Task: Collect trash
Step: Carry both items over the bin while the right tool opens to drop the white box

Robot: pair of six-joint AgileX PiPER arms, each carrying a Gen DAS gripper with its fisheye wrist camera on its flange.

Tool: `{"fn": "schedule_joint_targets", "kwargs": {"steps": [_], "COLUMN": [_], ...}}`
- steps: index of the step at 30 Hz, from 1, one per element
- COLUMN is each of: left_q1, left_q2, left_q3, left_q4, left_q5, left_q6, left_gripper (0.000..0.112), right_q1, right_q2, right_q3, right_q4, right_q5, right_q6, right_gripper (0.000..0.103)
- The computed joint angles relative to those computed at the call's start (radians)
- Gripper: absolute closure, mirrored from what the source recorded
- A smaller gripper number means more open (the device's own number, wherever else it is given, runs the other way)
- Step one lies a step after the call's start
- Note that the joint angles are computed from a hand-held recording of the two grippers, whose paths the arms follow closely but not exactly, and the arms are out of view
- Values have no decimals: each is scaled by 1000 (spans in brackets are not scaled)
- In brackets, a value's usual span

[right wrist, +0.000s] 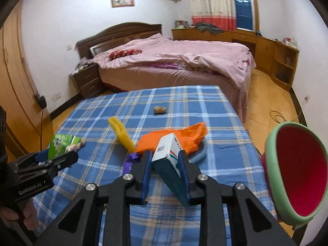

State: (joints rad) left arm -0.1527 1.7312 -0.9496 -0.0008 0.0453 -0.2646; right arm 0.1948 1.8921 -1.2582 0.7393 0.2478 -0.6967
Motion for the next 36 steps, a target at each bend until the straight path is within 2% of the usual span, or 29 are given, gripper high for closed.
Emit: {"fn": "schedule_joint_targets", "kwargs": {"steps": [3,6,9,16,19,26,36], "left_q1": [-26,-48,-80,-172,-216,-300,-395], "left_q2": [-3,1,13,62,100,218,435], "left_q3": [-18,-44,-85,-199,-270,-470,-813], "left_q4": [108,20,-9,38,53,-32,-120], "left_q5": [13,27,49,98,126,205,342], "left_q6": [-108,-20,11,-27,-31,76,194], "left_gripper": [47,47,47,47,47,47,47], "right_q1": [-48,-86,-132,-255,-308,-433,-565], "right_q2": [-23,-54,-86,-140,-145,-122,-10], "right_q3": [20,50,77,115,112,96,12], "right_q4": [116,201,288,415,435,473,444], "right_q5": [27,27,34,57,70,89,110], "right_q6": [-102,-180,-262,-388,-409,-442,-407], "right_gripper": [77,77,77,77,77,77,76]}}
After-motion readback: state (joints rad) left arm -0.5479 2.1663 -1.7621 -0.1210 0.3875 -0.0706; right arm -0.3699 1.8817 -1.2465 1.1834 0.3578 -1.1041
